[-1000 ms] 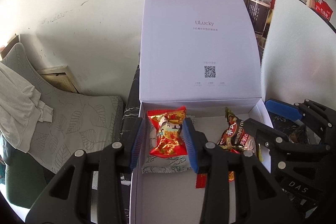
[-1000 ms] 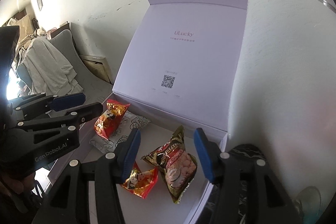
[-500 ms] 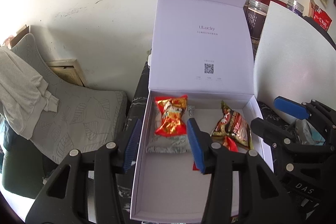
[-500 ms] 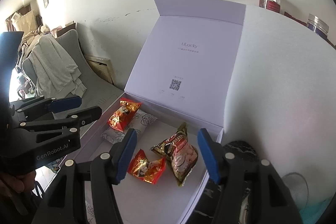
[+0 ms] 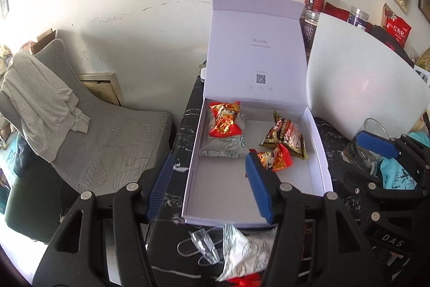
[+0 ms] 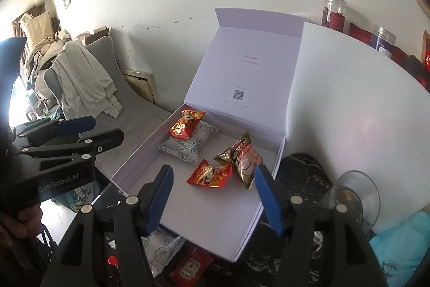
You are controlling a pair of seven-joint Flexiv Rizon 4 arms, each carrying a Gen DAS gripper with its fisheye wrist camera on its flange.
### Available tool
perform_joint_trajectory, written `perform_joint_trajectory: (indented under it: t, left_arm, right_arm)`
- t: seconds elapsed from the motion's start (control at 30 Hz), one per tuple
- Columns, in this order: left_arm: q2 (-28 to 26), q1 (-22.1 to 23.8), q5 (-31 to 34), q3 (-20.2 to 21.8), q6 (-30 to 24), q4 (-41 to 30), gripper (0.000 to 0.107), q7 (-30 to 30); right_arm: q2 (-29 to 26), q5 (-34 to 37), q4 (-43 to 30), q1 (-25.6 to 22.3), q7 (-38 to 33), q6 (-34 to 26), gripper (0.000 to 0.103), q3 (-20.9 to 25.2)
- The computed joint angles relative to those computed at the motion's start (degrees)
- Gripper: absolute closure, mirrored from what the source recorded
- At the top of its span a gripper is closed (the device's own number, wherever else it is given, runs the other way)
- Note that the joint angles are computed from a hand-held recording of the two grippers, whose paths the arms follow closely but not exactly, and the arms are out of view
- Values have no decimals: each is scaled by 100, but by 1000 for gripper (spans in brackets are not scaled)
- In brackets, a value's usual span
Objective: Organize objects
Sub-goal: 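Withdraw both tools from the box toward the items on the table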
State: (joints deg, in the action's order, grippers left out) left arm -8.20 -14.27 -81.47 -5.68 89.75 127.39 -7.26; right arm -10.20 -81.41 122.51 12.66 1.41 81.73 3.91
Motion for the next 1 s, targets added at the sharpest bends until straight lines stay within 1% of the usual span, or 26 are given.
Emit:
perform_joint_trajectory:
  t: [0.1, 0.23, 0.33, 0.4, 0.47, 0.53, 0.6, 0.73, 0.9, 1.0]
  left_arm:
    - [269, -64, -191, 56, 28, 206, 49, 168]
    - [621, -171, -266, 205, -26, 471, 46, 213]
    - [877, -303, -568, 265, 44, 641, 42, 448]
    - [1018, -421, -925, 276, 157, 712, 39, 734]
    - [1168, -495, -1171, 283, 186, 812, 35, 928]
    - [1329, -482, -1066, 317, 76, 980, 33, 901]
    - [1459, -484, -1050, 313, 49, 1132, 31, 946]
    - [1627, -520, -1361, 205, 166, 1323, 30, 1209]
    - [1818, -445, -1524, 98, 148, 1556, 29, 1257]
    - [1938, -408, -1499, 41, 151, 1729, 29, 1210]
  right_arm:
    - [217, 50, 171, 46, 7, -118, 37, 107]
    - [503, 148, 391, 95, 40, -218, 37, 266]
    - [709, 30, 550, 93, 224, -210, 35, 354]
    - [846, -25, 659, 96, 374, -283, 35, 423]
    - [975, -103, 785, 70, 567, -201, 35, 471]
    - [1090, -264, 904, 29, 815, -84, 34, 504]
    - [1190, -208, 1003, 36, 850, -162, 34, 575]
    - [1390, -106, 1216, 85, 963, -328, 34, 705]
    - [1595, -38, 1437, 156, 1107, -492, 33, 829]
    - [1685, -80, 1549, 174, 1266, -504, 33, 862]
